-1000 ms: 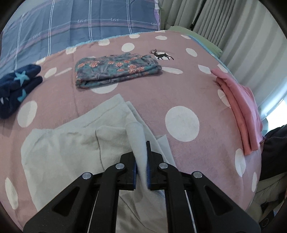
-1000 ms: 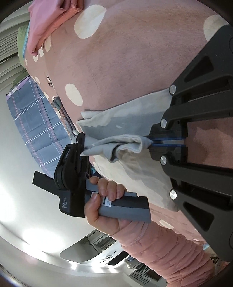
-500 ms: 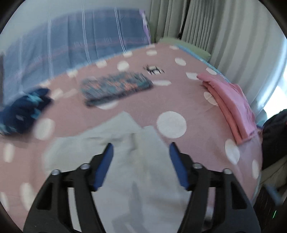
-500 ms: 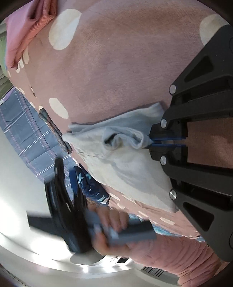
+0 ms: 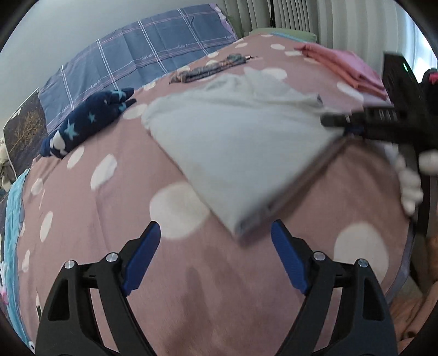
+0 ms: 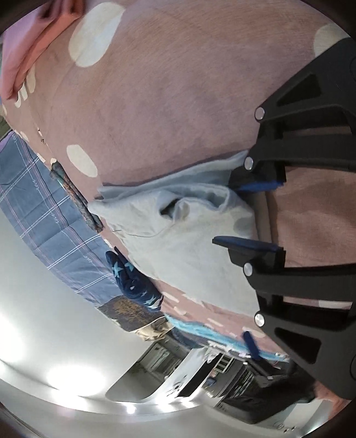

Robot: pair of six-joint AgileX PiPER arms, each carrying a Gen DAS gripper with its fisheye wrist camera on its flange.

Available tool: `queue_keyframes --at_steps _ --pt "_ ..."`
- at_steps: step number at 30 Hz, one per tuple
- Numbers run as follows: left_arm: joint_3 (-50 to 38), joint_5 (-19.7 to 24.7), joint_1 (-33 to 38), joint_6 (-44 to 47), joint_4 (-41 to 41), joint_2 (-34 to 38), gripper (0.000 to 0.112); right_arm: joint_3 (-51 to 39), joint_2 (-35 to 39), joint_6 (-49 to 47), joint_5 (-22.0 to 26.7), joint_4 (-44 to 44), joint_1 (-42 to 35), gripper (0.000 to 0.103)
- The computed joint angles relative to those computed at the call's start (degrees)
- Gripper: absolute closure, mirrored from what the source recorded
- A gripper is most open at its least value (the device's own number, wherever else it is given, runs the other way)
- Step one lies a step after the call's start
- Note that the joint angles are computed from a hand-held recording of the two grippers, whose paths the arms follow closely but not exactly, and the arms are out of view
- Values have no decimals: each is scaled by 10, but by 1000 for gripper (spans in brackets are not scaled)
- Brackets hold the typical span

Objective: Fold small clothes
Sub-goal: 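Lower the grey shirt onto the bedspread and open both grippers, then withdraw both open grippers from the laid grey shirt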

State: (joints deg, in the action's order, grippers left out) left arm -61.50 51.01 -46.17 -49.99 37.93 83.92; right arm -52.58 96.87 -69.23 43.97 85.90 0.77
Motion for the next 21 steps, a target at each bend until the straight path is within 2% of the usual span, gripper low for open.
queue_keyframes --at_steps 2,5,7,8,10,13,14,17,21 --pt "7 6 -4 -43 30 6 29 -9 3 18 -6 -11 4 73" --pt "13 -49 28 -53 6 2 29 -20 6 44 -9 -20 6 73" --pt "6 -61 30 -60 12 17 29 -24 5 56 -26 -29 13 81" --pt "-2 -57 25 -64 20 32 29 -23 2 58 -32 -33 16 83" --pt "-23 -31 20 -76 40 66 29 -32 6 72 -34 -45 20 95" --pt "-33 -6 12 -120 67 77 29 -23 -11 45 -21 -8 11 98" --pt "-34 5 9 -132 74 76 29 -12 -26 22 -3 20 -1 98" --pt "-30 54 -1 -160 102 70 28 -5 -42 20 17 30 -22 98" --pt "-1 36 10 -153 72 45 27 -23 -4 60 -2 -14 -21 98"
